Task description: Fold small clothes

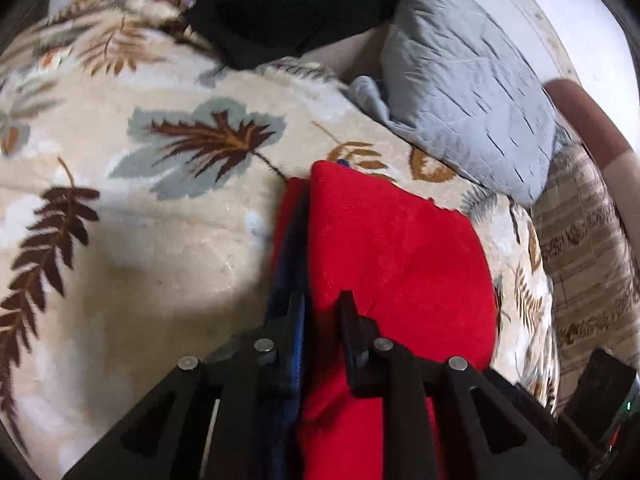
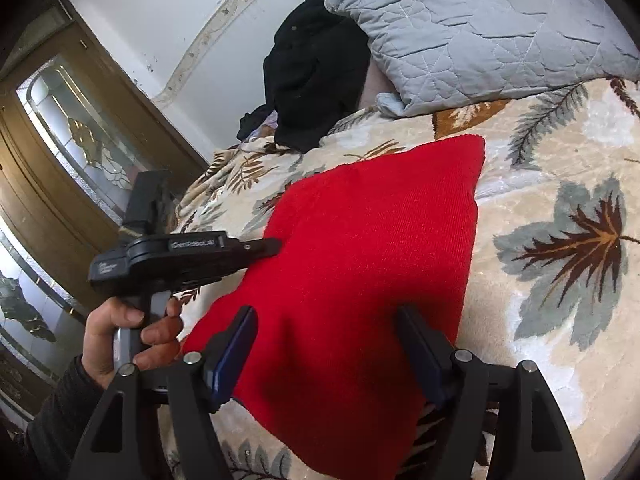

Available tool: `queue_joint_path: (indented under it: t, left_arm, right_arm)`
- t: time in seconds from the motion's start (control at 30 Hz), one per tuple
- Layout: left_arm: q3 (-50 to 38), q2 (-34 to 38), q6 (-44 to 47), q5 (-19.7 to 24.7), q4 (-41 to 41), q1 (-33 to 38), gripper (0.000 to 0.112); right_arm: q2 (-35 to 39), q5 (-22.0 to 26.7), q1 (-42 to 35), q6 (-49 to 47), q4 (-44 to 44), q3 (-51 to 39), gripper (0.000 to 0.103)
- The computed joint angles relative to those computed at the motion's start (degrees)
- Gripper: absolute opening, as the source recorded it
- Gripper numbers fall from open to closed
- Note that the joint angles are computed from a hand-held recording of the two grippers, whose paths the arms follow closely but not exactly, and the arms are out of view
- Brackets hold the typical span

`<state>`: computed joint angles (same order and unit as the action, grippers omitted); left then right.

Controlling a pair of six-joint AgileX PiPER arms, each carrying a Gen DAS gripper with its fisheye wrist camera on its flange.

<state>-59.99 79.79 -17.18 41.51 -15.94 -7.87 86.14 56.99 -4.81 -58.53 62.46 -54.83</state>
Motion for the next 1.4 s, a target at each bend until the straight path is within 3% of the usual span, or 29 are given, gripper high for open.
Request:
queue_joint_path:
  t: [0.07, 0.13, 0.17, 0.2, 0.23, 0.27, 0.3, 0.37, 0.43, 0.57, 0.63, 0.73, 0.83, 0.9, 0.97, 1.1, 1.3, 1.4]
  left_arm:
    - [0.41, -3.19, -0.58, 1.53, 0.86, -0.79, 0.027]
    - [2.22, -7.36, -0.16, 1.52, -0.93, -1.26, 0.046]
    - [3.74, -9.56, -1.64, 0.56, -0.15, -2.29, 0.060]
    - [6.35, -11.93, -3.93, -1.30, 1.60, -3.85, 0.062]
    - [7.38, -12.05, -5.93, -1.04, 3.93, -5.34, 0.061]
    - [7.55, -9.96, -6.87, 0.96, 5.31, -5.87, 0.028]
    - [9.23, -8.52, -7.11, 0.77, 4.40, -5.09, 0.020]
    - [12.34, -10.55, -4.19, -2.14, -0.15, -2.73, 0.020]
    - [12.21, -12.40, -6.78, -2.96, 2.36, -3.89, 0.021]
    - [12.68, -13.74, -9.43, -3.85, 5.83, -5.51, 0.035]
    - [14.86, -15.21, -7.11, -5.21, 2.78, -3.91, 0.045]
    - [16.92, -17.50, -4.23, -5.85, -1.17, -1.96, 0.047]
    - [17.67, -18.52, 0.85, -4.99, -6.64, 0.81, 0.064]
    - [17.77, -17.76, 0.19, -3.86, -5.60, 0.58, 0.064]
    - [16.46, -14.58, -4.37, -1.40, 0.41, -1.38, 0.063]
    - [16.50, -14.52, -3.80, -1.31, -0.34, -1.29, 0.054]
    - [14.71, -14.73, -12.12, -0.75, 9.01, -6.30, 0.054]
    - [14.99, -15.00, -10.60, -0.66, 7.94, -5.21, 0.054]
  right_arm:
    - [-0.01, 0.57, -0.47, -0.89, 0.77, 0.28, 0.078]
    - [0.11, 1.19, -0.87, -0.96, 1.10, 0.25, 0.078]
    - [0.22, 1.59, -1.11, -0.36, 1.33, 0.12, 0.078]
    - [0.34, 1.85, -1.25, 0.14, 1.48, 0.00, 0.078]
    - [0.42, 2.04, -1.25, 0.85, 1.46, -0.20, 0.079]
    - [0.37, 1.95, -1.08, 1.38, 1.22, -0.34, 0.079]
    - [0.21, 1.61, -0.73, 2.13, 0.58, -0.59, 0.079]
    - [-0.11, 1.54, -0.07, 3.90, -0.98, -1.30, 0.079]
    - [-1.50, 1.73, 0.41, 6.29, -3.67, -2.01, 0.079]
    - [-5.01, 2.67, -0.82, 9.32, -5.89, -1.54, 0.079]
    - [-7.06, 2.95, -1.45, 10.39, -6.59, -0.88, 0.079]
    - [-9.34, 3.11, -0.99, 12.82, -8.67, -0.74, 0.079]
    - [-10.25, 3.04, 0.52, 15.02, -9.09, -1.60, 0.079]
    - [-9.22, 2.93, 2.13, 16.93, -8.65, -2.87, 0.079]
    - [-6.67, 3.12, 3.57, 18.10, -7.95, -3.73, 0.081]
    - [1.92, 6.35, 5.09, 25.30, -10.38, -6.26, 0.083]
    - [-2.67, 3.65, 5.74, 24.75, -10.64, -5.24, 0.084]
    - [-2.45, 3.45, 5.45, 24.55, -9.47, -5.27, 0.084]
